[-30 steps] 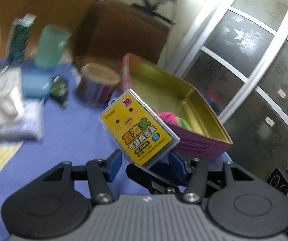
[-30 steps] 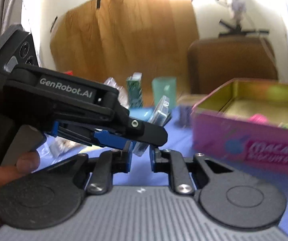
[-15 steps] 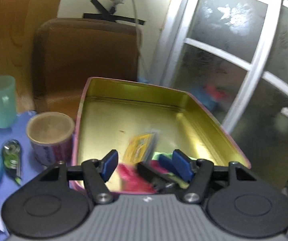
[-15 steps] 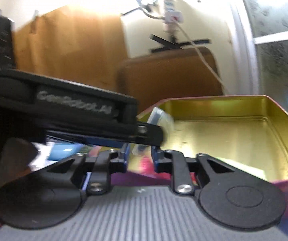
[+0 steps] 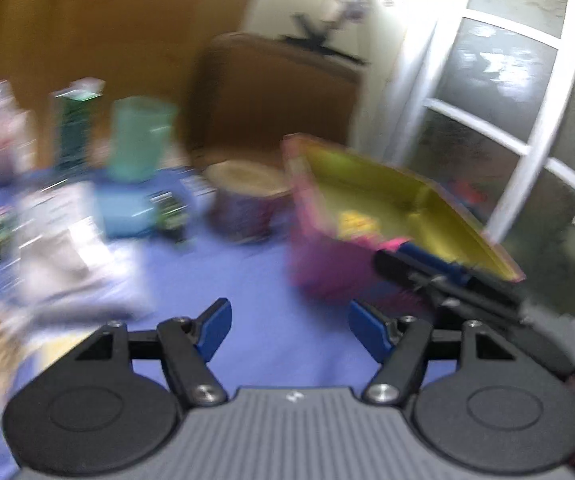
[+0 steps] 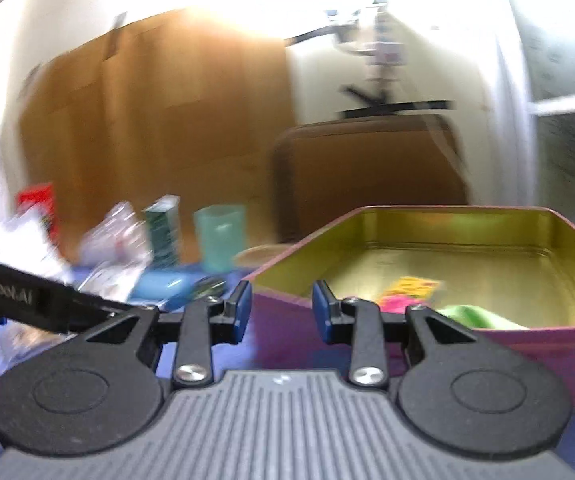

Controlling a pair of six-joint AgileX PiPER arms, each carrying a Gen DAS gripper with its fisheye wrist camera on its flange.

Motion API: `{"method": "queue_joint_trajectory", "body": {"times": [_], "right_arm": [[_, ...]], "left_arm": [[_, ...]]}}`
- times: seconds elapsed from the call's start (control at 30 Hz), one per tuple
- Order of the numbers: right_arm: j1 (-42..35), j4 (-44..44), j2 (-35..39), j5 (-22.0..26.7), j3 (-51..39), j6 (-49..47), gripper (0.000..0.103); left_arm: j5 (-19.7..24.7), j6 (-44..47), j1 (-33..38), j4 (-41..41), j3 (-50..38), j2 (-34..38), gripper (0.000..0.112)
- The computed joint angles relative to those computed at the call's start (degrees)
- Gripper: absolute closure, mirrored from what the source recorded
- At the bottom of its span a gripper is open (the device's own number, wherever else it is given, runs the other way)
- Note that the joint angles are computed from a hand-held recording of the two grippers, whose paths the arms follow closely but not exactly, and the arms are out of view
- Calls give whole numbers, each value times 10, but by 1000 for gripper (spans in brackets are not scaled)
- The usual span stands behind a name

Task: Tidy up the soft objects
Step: 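Drop the yellow card pack into the pink tin, then grasp the white smiley-face plastic bag with the right gripper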

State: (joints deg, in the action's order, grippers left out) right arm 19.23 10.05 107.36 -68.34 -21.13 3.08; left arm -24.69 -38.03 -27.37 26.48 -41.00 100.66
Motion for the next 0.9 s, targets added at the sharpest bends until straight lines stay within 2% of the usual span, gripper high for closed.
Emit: {"method": "queue_joint_trajectory", "body": {"times": [0.1, 0.23, 0.33, 0.47, 0.6, 0.7, 0.83, 0.9], "right_arm": [[14, -40, 2, 80, -44, -15, 66], [26, -100, 16, 192, -113, 20, 66], [37, -122, 30, 258, -166, 43, 65], [22, -222, 45, 333, -242, 165, 65], [19, -297, 79, 372, -321, 257, 65], [23, -344, 109, 396, -382, 309, 54], [15, -517, 159, 430, -475, 510, 47], [12, -549, 177, 416, -494, 543, 46]], "left_arm": [[-23, 49, 43, -51, 57, -10, 46], [-48, 140, 65, -151, 95, -7, 46], [-115, 90, 105, -102, 123, -2, 46], [-144, 86, 113, -109, 134, 2, 46], [-144, 85, 111, -117, 135, 2, 46], [-150, 78, 114, -113, 132, 9, 46], [-161, 62, 123, -105, 134, 14, 46], [-165, 49, 131, -92, 132, 16, 46]]}}
